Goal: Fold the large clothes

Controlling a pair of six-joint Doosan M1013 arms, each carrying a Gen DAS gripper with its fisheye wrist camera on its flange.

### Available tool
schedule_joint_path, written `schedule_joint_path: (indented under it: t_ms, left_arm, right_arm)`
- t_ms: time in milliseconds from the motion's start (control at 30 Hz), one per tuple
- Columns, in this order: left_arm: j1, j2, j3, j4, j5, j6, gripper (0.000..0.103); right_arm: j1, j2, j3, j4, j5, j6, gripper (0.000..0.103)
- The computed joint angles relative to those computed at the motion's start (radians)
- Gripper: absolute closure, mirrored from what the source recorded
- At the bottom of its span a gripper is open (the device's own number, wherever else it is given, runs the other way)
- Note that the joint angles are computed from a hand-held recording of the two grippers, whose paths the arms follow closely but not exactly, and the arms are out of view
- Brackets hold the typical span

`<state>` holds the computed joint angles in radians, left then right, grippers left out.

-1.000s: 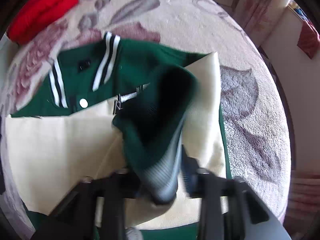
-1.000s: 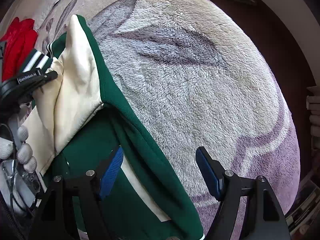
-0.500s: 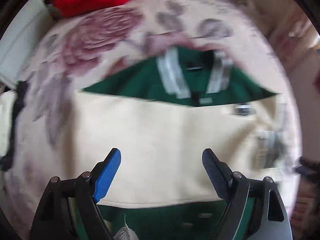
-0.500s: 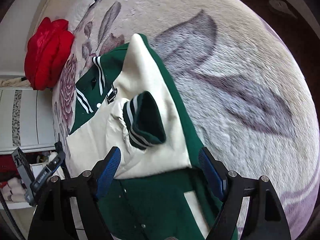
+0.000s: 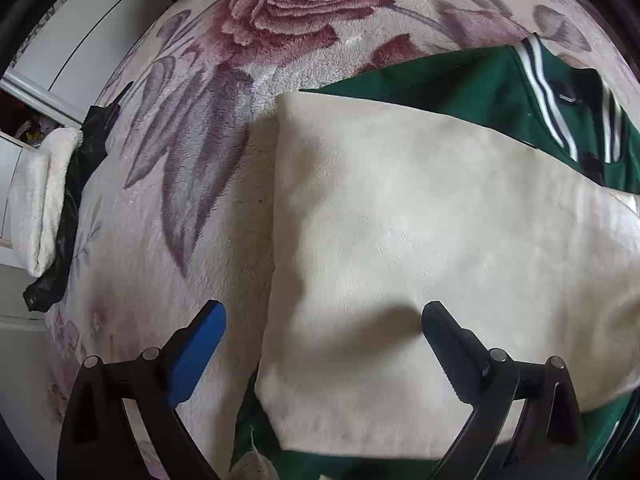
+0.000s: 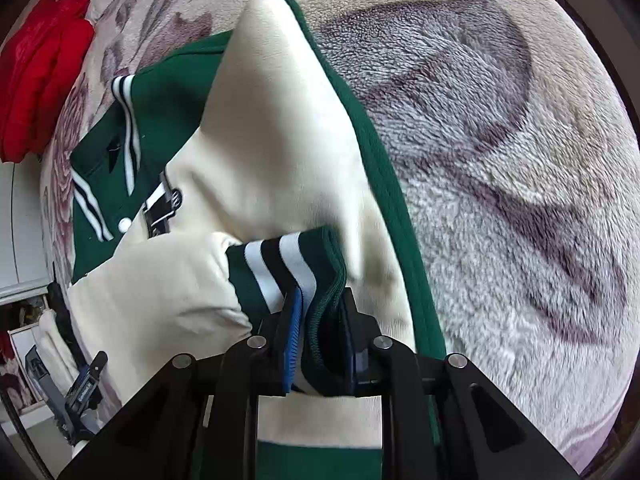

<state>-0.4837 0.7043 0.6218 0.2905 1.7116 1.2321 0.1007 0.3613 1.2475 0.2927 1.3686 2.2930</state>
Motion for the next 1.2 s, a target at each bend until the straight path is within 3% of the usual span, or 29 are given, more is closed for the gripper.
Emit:
schedule_joint_path:
  t_ms: [67, 100, 300, 400, 500, 600, 833, 933, 967, 1067, 1100, 1133, 1167, 1200]
  left_arm:
    - [-0.02, -0.075, 0.075, -0.014, -0.023, -0.002, 0.002]
    - [-0.03, -0.1, 0.098, -0.01, -0.024, -0.003, 0.002]
    - [-0.095, -0.279, 0.31, -0.098, 0.025, 0.0, 0.002]
    - [-0.114, -0.345, 0.421, -0.194, 0.044, -0.006, 0.002]
    - [-0.138, -0.398, 0.525, -0.265, 0.046, -0.021, 0.004]
    - [-0.154, -0.444, 0.619, -0.367, 0.013, -0.051, 0.004]
    - [-0.162, -0.489, 0.773, -0.616, -0.121, -0.134, 0.007]
    - [-0.173, -0.487, 0.806, -0.662, -0.178, -0.177, 0.01]
    - [-0.178, -0.484, 0.811, -0.665, -0.187, -0.192, 0.017]
    - [-0.198, -0.475, 0.818, -0.656, -0.216, -0.226, 0.026]
    - [-0.214, -0.47, 0.814, -0.632, -0.224, -0.235, 0.037]
    - [-0.227, -0.462, 0.809, -0.609, -0.214, -0.247, 0.065]
    - [-0.232, -0.459, 0.807, -0.604, -0.213, -0.254, 0.077]
    - [-0.236, -0.46, 0.811, -0.613, -0.237, -0.27, 0.083]
  right_arm:
    - [0.007, -0.044, 0.024, 0.038, 0.008, -0.006, 0.051]
    - [0.014, -0.082, 0.051, 0.068, 0.003, -0.006, 0.047]
    - [0.094, -0.295, 0.253, 0.184, 0.038, 0.134, 0.047]
    - [0.167, -0.393, 0.366, 0.208, 0.037, 0.277, 0.047]
    - [0.232, -0.472, 0.478, 0.213, -0.014, 0.419, 0.047]
    - [0.301, -0.539, 0.576, 0.186, -0.099, 0.566, 0.047]
    - [0.393, -0.668, 0.792, 0.206, -0.41, 0.775, 0.047]
    - [0.432, -0.7, 0.858, 0.211, -0.576, 0.824, 0.047]
    - [0.452, -0.714, 0.886, 0.198, -0.652, 0.866, 0.047]
    - [0.493, -0.741, 0.931, 0.128, -0.767, 0.978, 0.047]
    - [0.503, -0.749, 0.94, 0.097, -0.792, 1.012, 0.047]
    - [0.511, -0.753, 0.943, 0.071, -0.796, 1.043, 0.05]
    - [0.533, -0.752, 0.94, 0.004, -0.817, 1.114, 0.082]
    - [0.542, -0.744, 0.931, -0.019, -0.81, 1.131, 0.088]
